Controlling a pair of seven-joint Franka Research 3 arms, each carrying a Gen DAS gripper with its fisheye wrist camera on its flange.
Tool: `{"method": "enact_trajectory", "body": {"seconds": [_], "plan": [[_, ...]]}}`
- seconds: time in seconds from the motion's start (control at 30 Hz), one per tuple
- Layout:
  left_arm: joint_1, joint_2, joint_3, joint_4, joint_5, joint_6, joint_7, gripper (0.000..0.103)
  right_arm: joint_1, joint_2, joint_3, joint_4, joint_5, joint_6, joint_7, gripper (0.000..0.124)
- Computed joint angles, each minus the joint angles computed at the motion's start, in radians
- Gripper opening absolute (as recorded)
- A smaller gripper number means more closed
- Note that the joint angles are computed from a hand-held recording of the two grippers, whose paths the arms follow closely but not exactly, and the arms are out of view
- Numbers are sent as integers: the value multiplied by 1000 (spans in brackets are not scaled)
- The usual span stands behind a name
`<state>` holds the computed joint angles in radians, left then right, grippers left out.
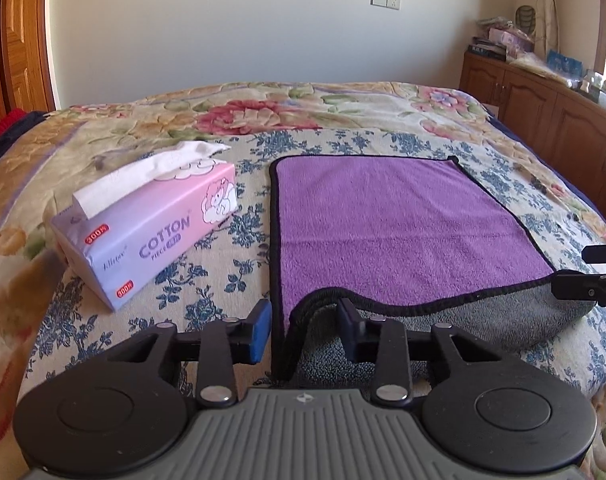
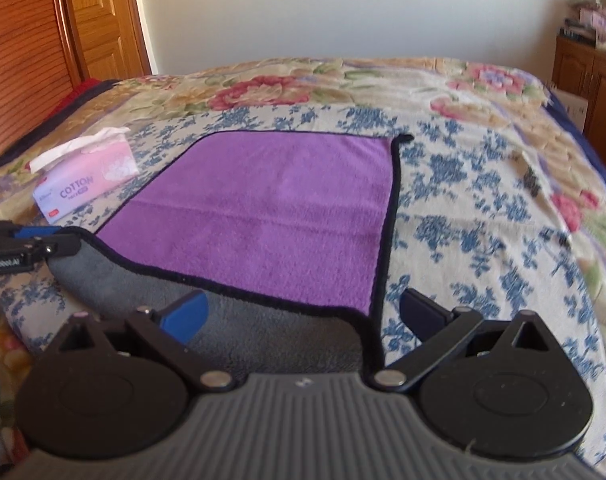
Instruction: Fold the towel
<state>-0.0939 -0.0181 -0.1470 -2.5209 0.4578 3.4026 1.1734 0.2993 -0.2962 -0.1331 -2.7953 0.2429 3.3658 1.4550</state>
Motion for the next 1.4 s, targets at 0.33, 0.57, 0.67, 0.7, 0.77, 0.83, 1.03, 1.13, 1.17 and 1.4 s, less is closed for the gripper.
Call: {"method": "enact_trajectory", "body": {"seconds": [0.33,0.57,0.67,0.7,0.77,0.83,1.03,1.13,1.17,1.4], "plan": [[9,8,15,16,141,-10,-114,28,45,-16,-62,21,44,-101,-15,82],[20,14,18,30,217,-14,-180,23,96,-38,-123,38,135,-173,-88,66],[24,15,15,32,224,-15,-184,20,92,-42,-121,45,171,-197,-121,59],[24,15,14,32,228,-16,-187,19,83,-42,-113,47,181,-202,-128,58],[25,15,13,31,225,-14,-181,12,83,-46,-113,48,206,-211,-155,50],[27,16,12,32,232,-13,-186,11,75,-44,-104,54,226,-221,-178,44],[33,20,11,38,268,-9,-214,7,-3,-41,-26,57,248,-232,-212,19],[38,21,11,43,298,-6,-242,6,2,-43,-32,58,264,-232,-242,10],[38,19,10,41,291,-4,-236,6,6,-43,-35,60,271,-232,-252,9],[29,11,10,32,249,4,-205,6,58,-49,-77,61,322,-211,-320,4]]}}
